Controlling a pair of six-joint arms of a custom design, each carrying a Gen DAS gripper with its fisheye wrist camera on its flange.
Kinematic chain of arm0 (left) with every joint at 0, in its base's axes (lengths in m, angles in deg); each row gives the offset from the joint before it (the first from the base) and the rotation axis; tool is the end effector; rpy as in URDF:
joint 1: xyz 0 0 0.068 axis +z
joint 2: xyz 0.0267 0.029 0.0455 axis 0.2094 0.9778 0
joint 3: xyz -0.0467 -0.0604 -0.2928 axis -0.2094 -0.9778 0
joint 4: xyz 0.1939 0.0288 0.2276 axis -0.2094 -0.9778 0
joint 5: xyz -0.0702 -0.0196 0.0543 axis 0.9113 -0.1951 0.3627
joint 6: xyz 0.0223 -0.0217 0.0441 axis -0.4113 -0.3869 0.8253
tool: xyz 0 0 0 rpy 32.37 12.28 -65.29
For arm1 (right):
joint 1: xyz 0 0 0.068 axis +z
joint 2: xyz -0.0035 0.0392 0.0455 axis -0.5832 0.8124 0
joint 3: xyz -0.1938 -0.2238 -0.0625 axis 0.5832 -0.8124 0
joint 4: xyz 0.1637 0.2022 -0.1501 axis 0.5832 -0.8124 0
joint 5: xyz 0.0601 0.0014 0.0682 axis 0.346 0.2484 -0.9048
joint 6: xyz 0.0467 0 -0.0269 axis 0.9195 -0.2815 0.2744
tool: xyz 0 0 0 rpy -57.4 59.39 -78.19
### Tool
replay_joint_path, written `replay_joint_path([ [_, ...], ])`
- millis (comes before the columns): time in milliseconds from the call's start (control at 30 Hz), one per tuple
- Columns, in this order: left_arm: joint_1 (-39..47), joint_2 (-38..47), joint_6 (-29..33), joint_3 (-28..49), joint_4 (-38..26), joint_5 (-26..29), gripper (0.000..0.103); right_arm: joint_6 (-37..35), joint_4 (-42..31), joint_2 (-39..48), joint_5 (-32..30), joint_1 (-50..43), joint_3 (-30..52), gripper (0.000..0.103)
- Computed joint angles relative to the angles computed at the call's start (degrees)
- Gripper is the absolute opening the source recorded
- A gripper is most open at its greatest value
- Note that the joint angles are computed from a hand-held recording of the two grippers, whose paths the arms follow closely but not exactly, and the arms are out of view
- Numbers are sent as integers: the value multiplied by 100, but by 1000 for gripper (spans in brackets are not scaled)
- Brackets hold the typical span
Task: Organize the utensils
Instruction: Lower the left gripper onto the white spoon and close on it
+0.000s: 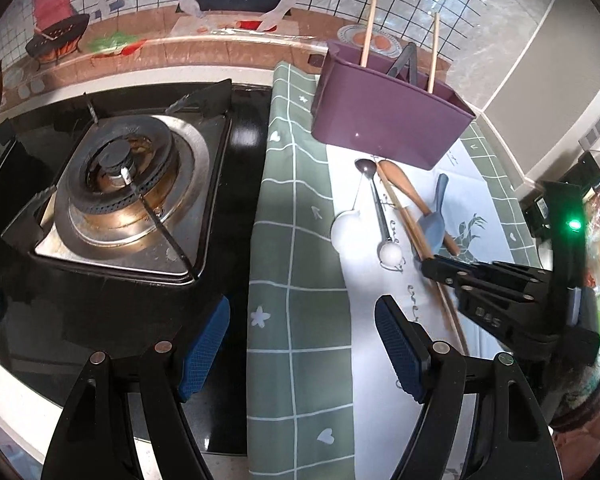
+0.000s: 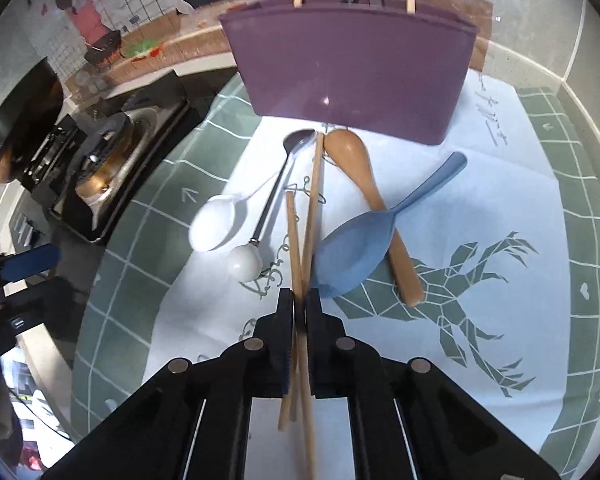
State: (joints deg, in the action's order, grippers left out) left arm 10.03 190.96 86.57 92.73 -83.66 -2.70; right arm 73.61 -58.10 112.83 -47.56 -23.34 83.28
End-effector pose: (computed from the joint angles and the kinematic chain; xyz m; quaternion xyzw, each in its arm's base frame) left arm 0.3415 -0.0273 0.0801 0.2564 0.9284 -0.1771 0.2026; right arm 0.2632 0.0560 0.0518 0.1314 0.9621 0.0622 0.2308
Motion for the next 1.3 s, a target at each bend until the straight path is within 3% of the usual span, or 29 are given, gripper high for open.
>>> replay_joint_path([
  [267, -384, 174, -97, 63, -32, 67, 76, -27, -187, -973, -33, -217, -542, 5],
  [433, -754, 133, -90, -144, 300, 283, 75, -133, -107, -1134, -145, -619, -838, 5],
  [467, -796, 120, -110, -220, 474, 374, 73, -170, -73, -1167, -119, -674, -917, 5],
  [567, -978, 199, -141, -335, 911, 444, 46, -299, 16, -1258, -76, -776, -1108, 6],
  [633, -1142, 430, -172, -193, 880, 394, 40, -349, 132, -1279, -143, -848, -1223, 7],
  [967, -1800, 1046, -1215, 59, 1518, -671, 39, -539, 668, -1138, -242, -1069, -1625, 17],
  [1133, -2076, 1107, -1342, 147, 1579, -1095, 39, -580, 873, -1140, -357, -1252, -1739, 24],
  [1167, -2082, 1094, -1343, 147, 1578, -1110, 35, -589, 900, -1168, -363, -1265, -1761, 25],
  [1200, -2099, 1071, -1345, 132, 1611, -1160, 24, -584, 912, -1190, -348, -1255, -1777, 26],
  [1300, -2056, 889, -1306, 21, 1673, -1178, 23, -603, 915, -1231, -317, -1240, -1786, 29],
])
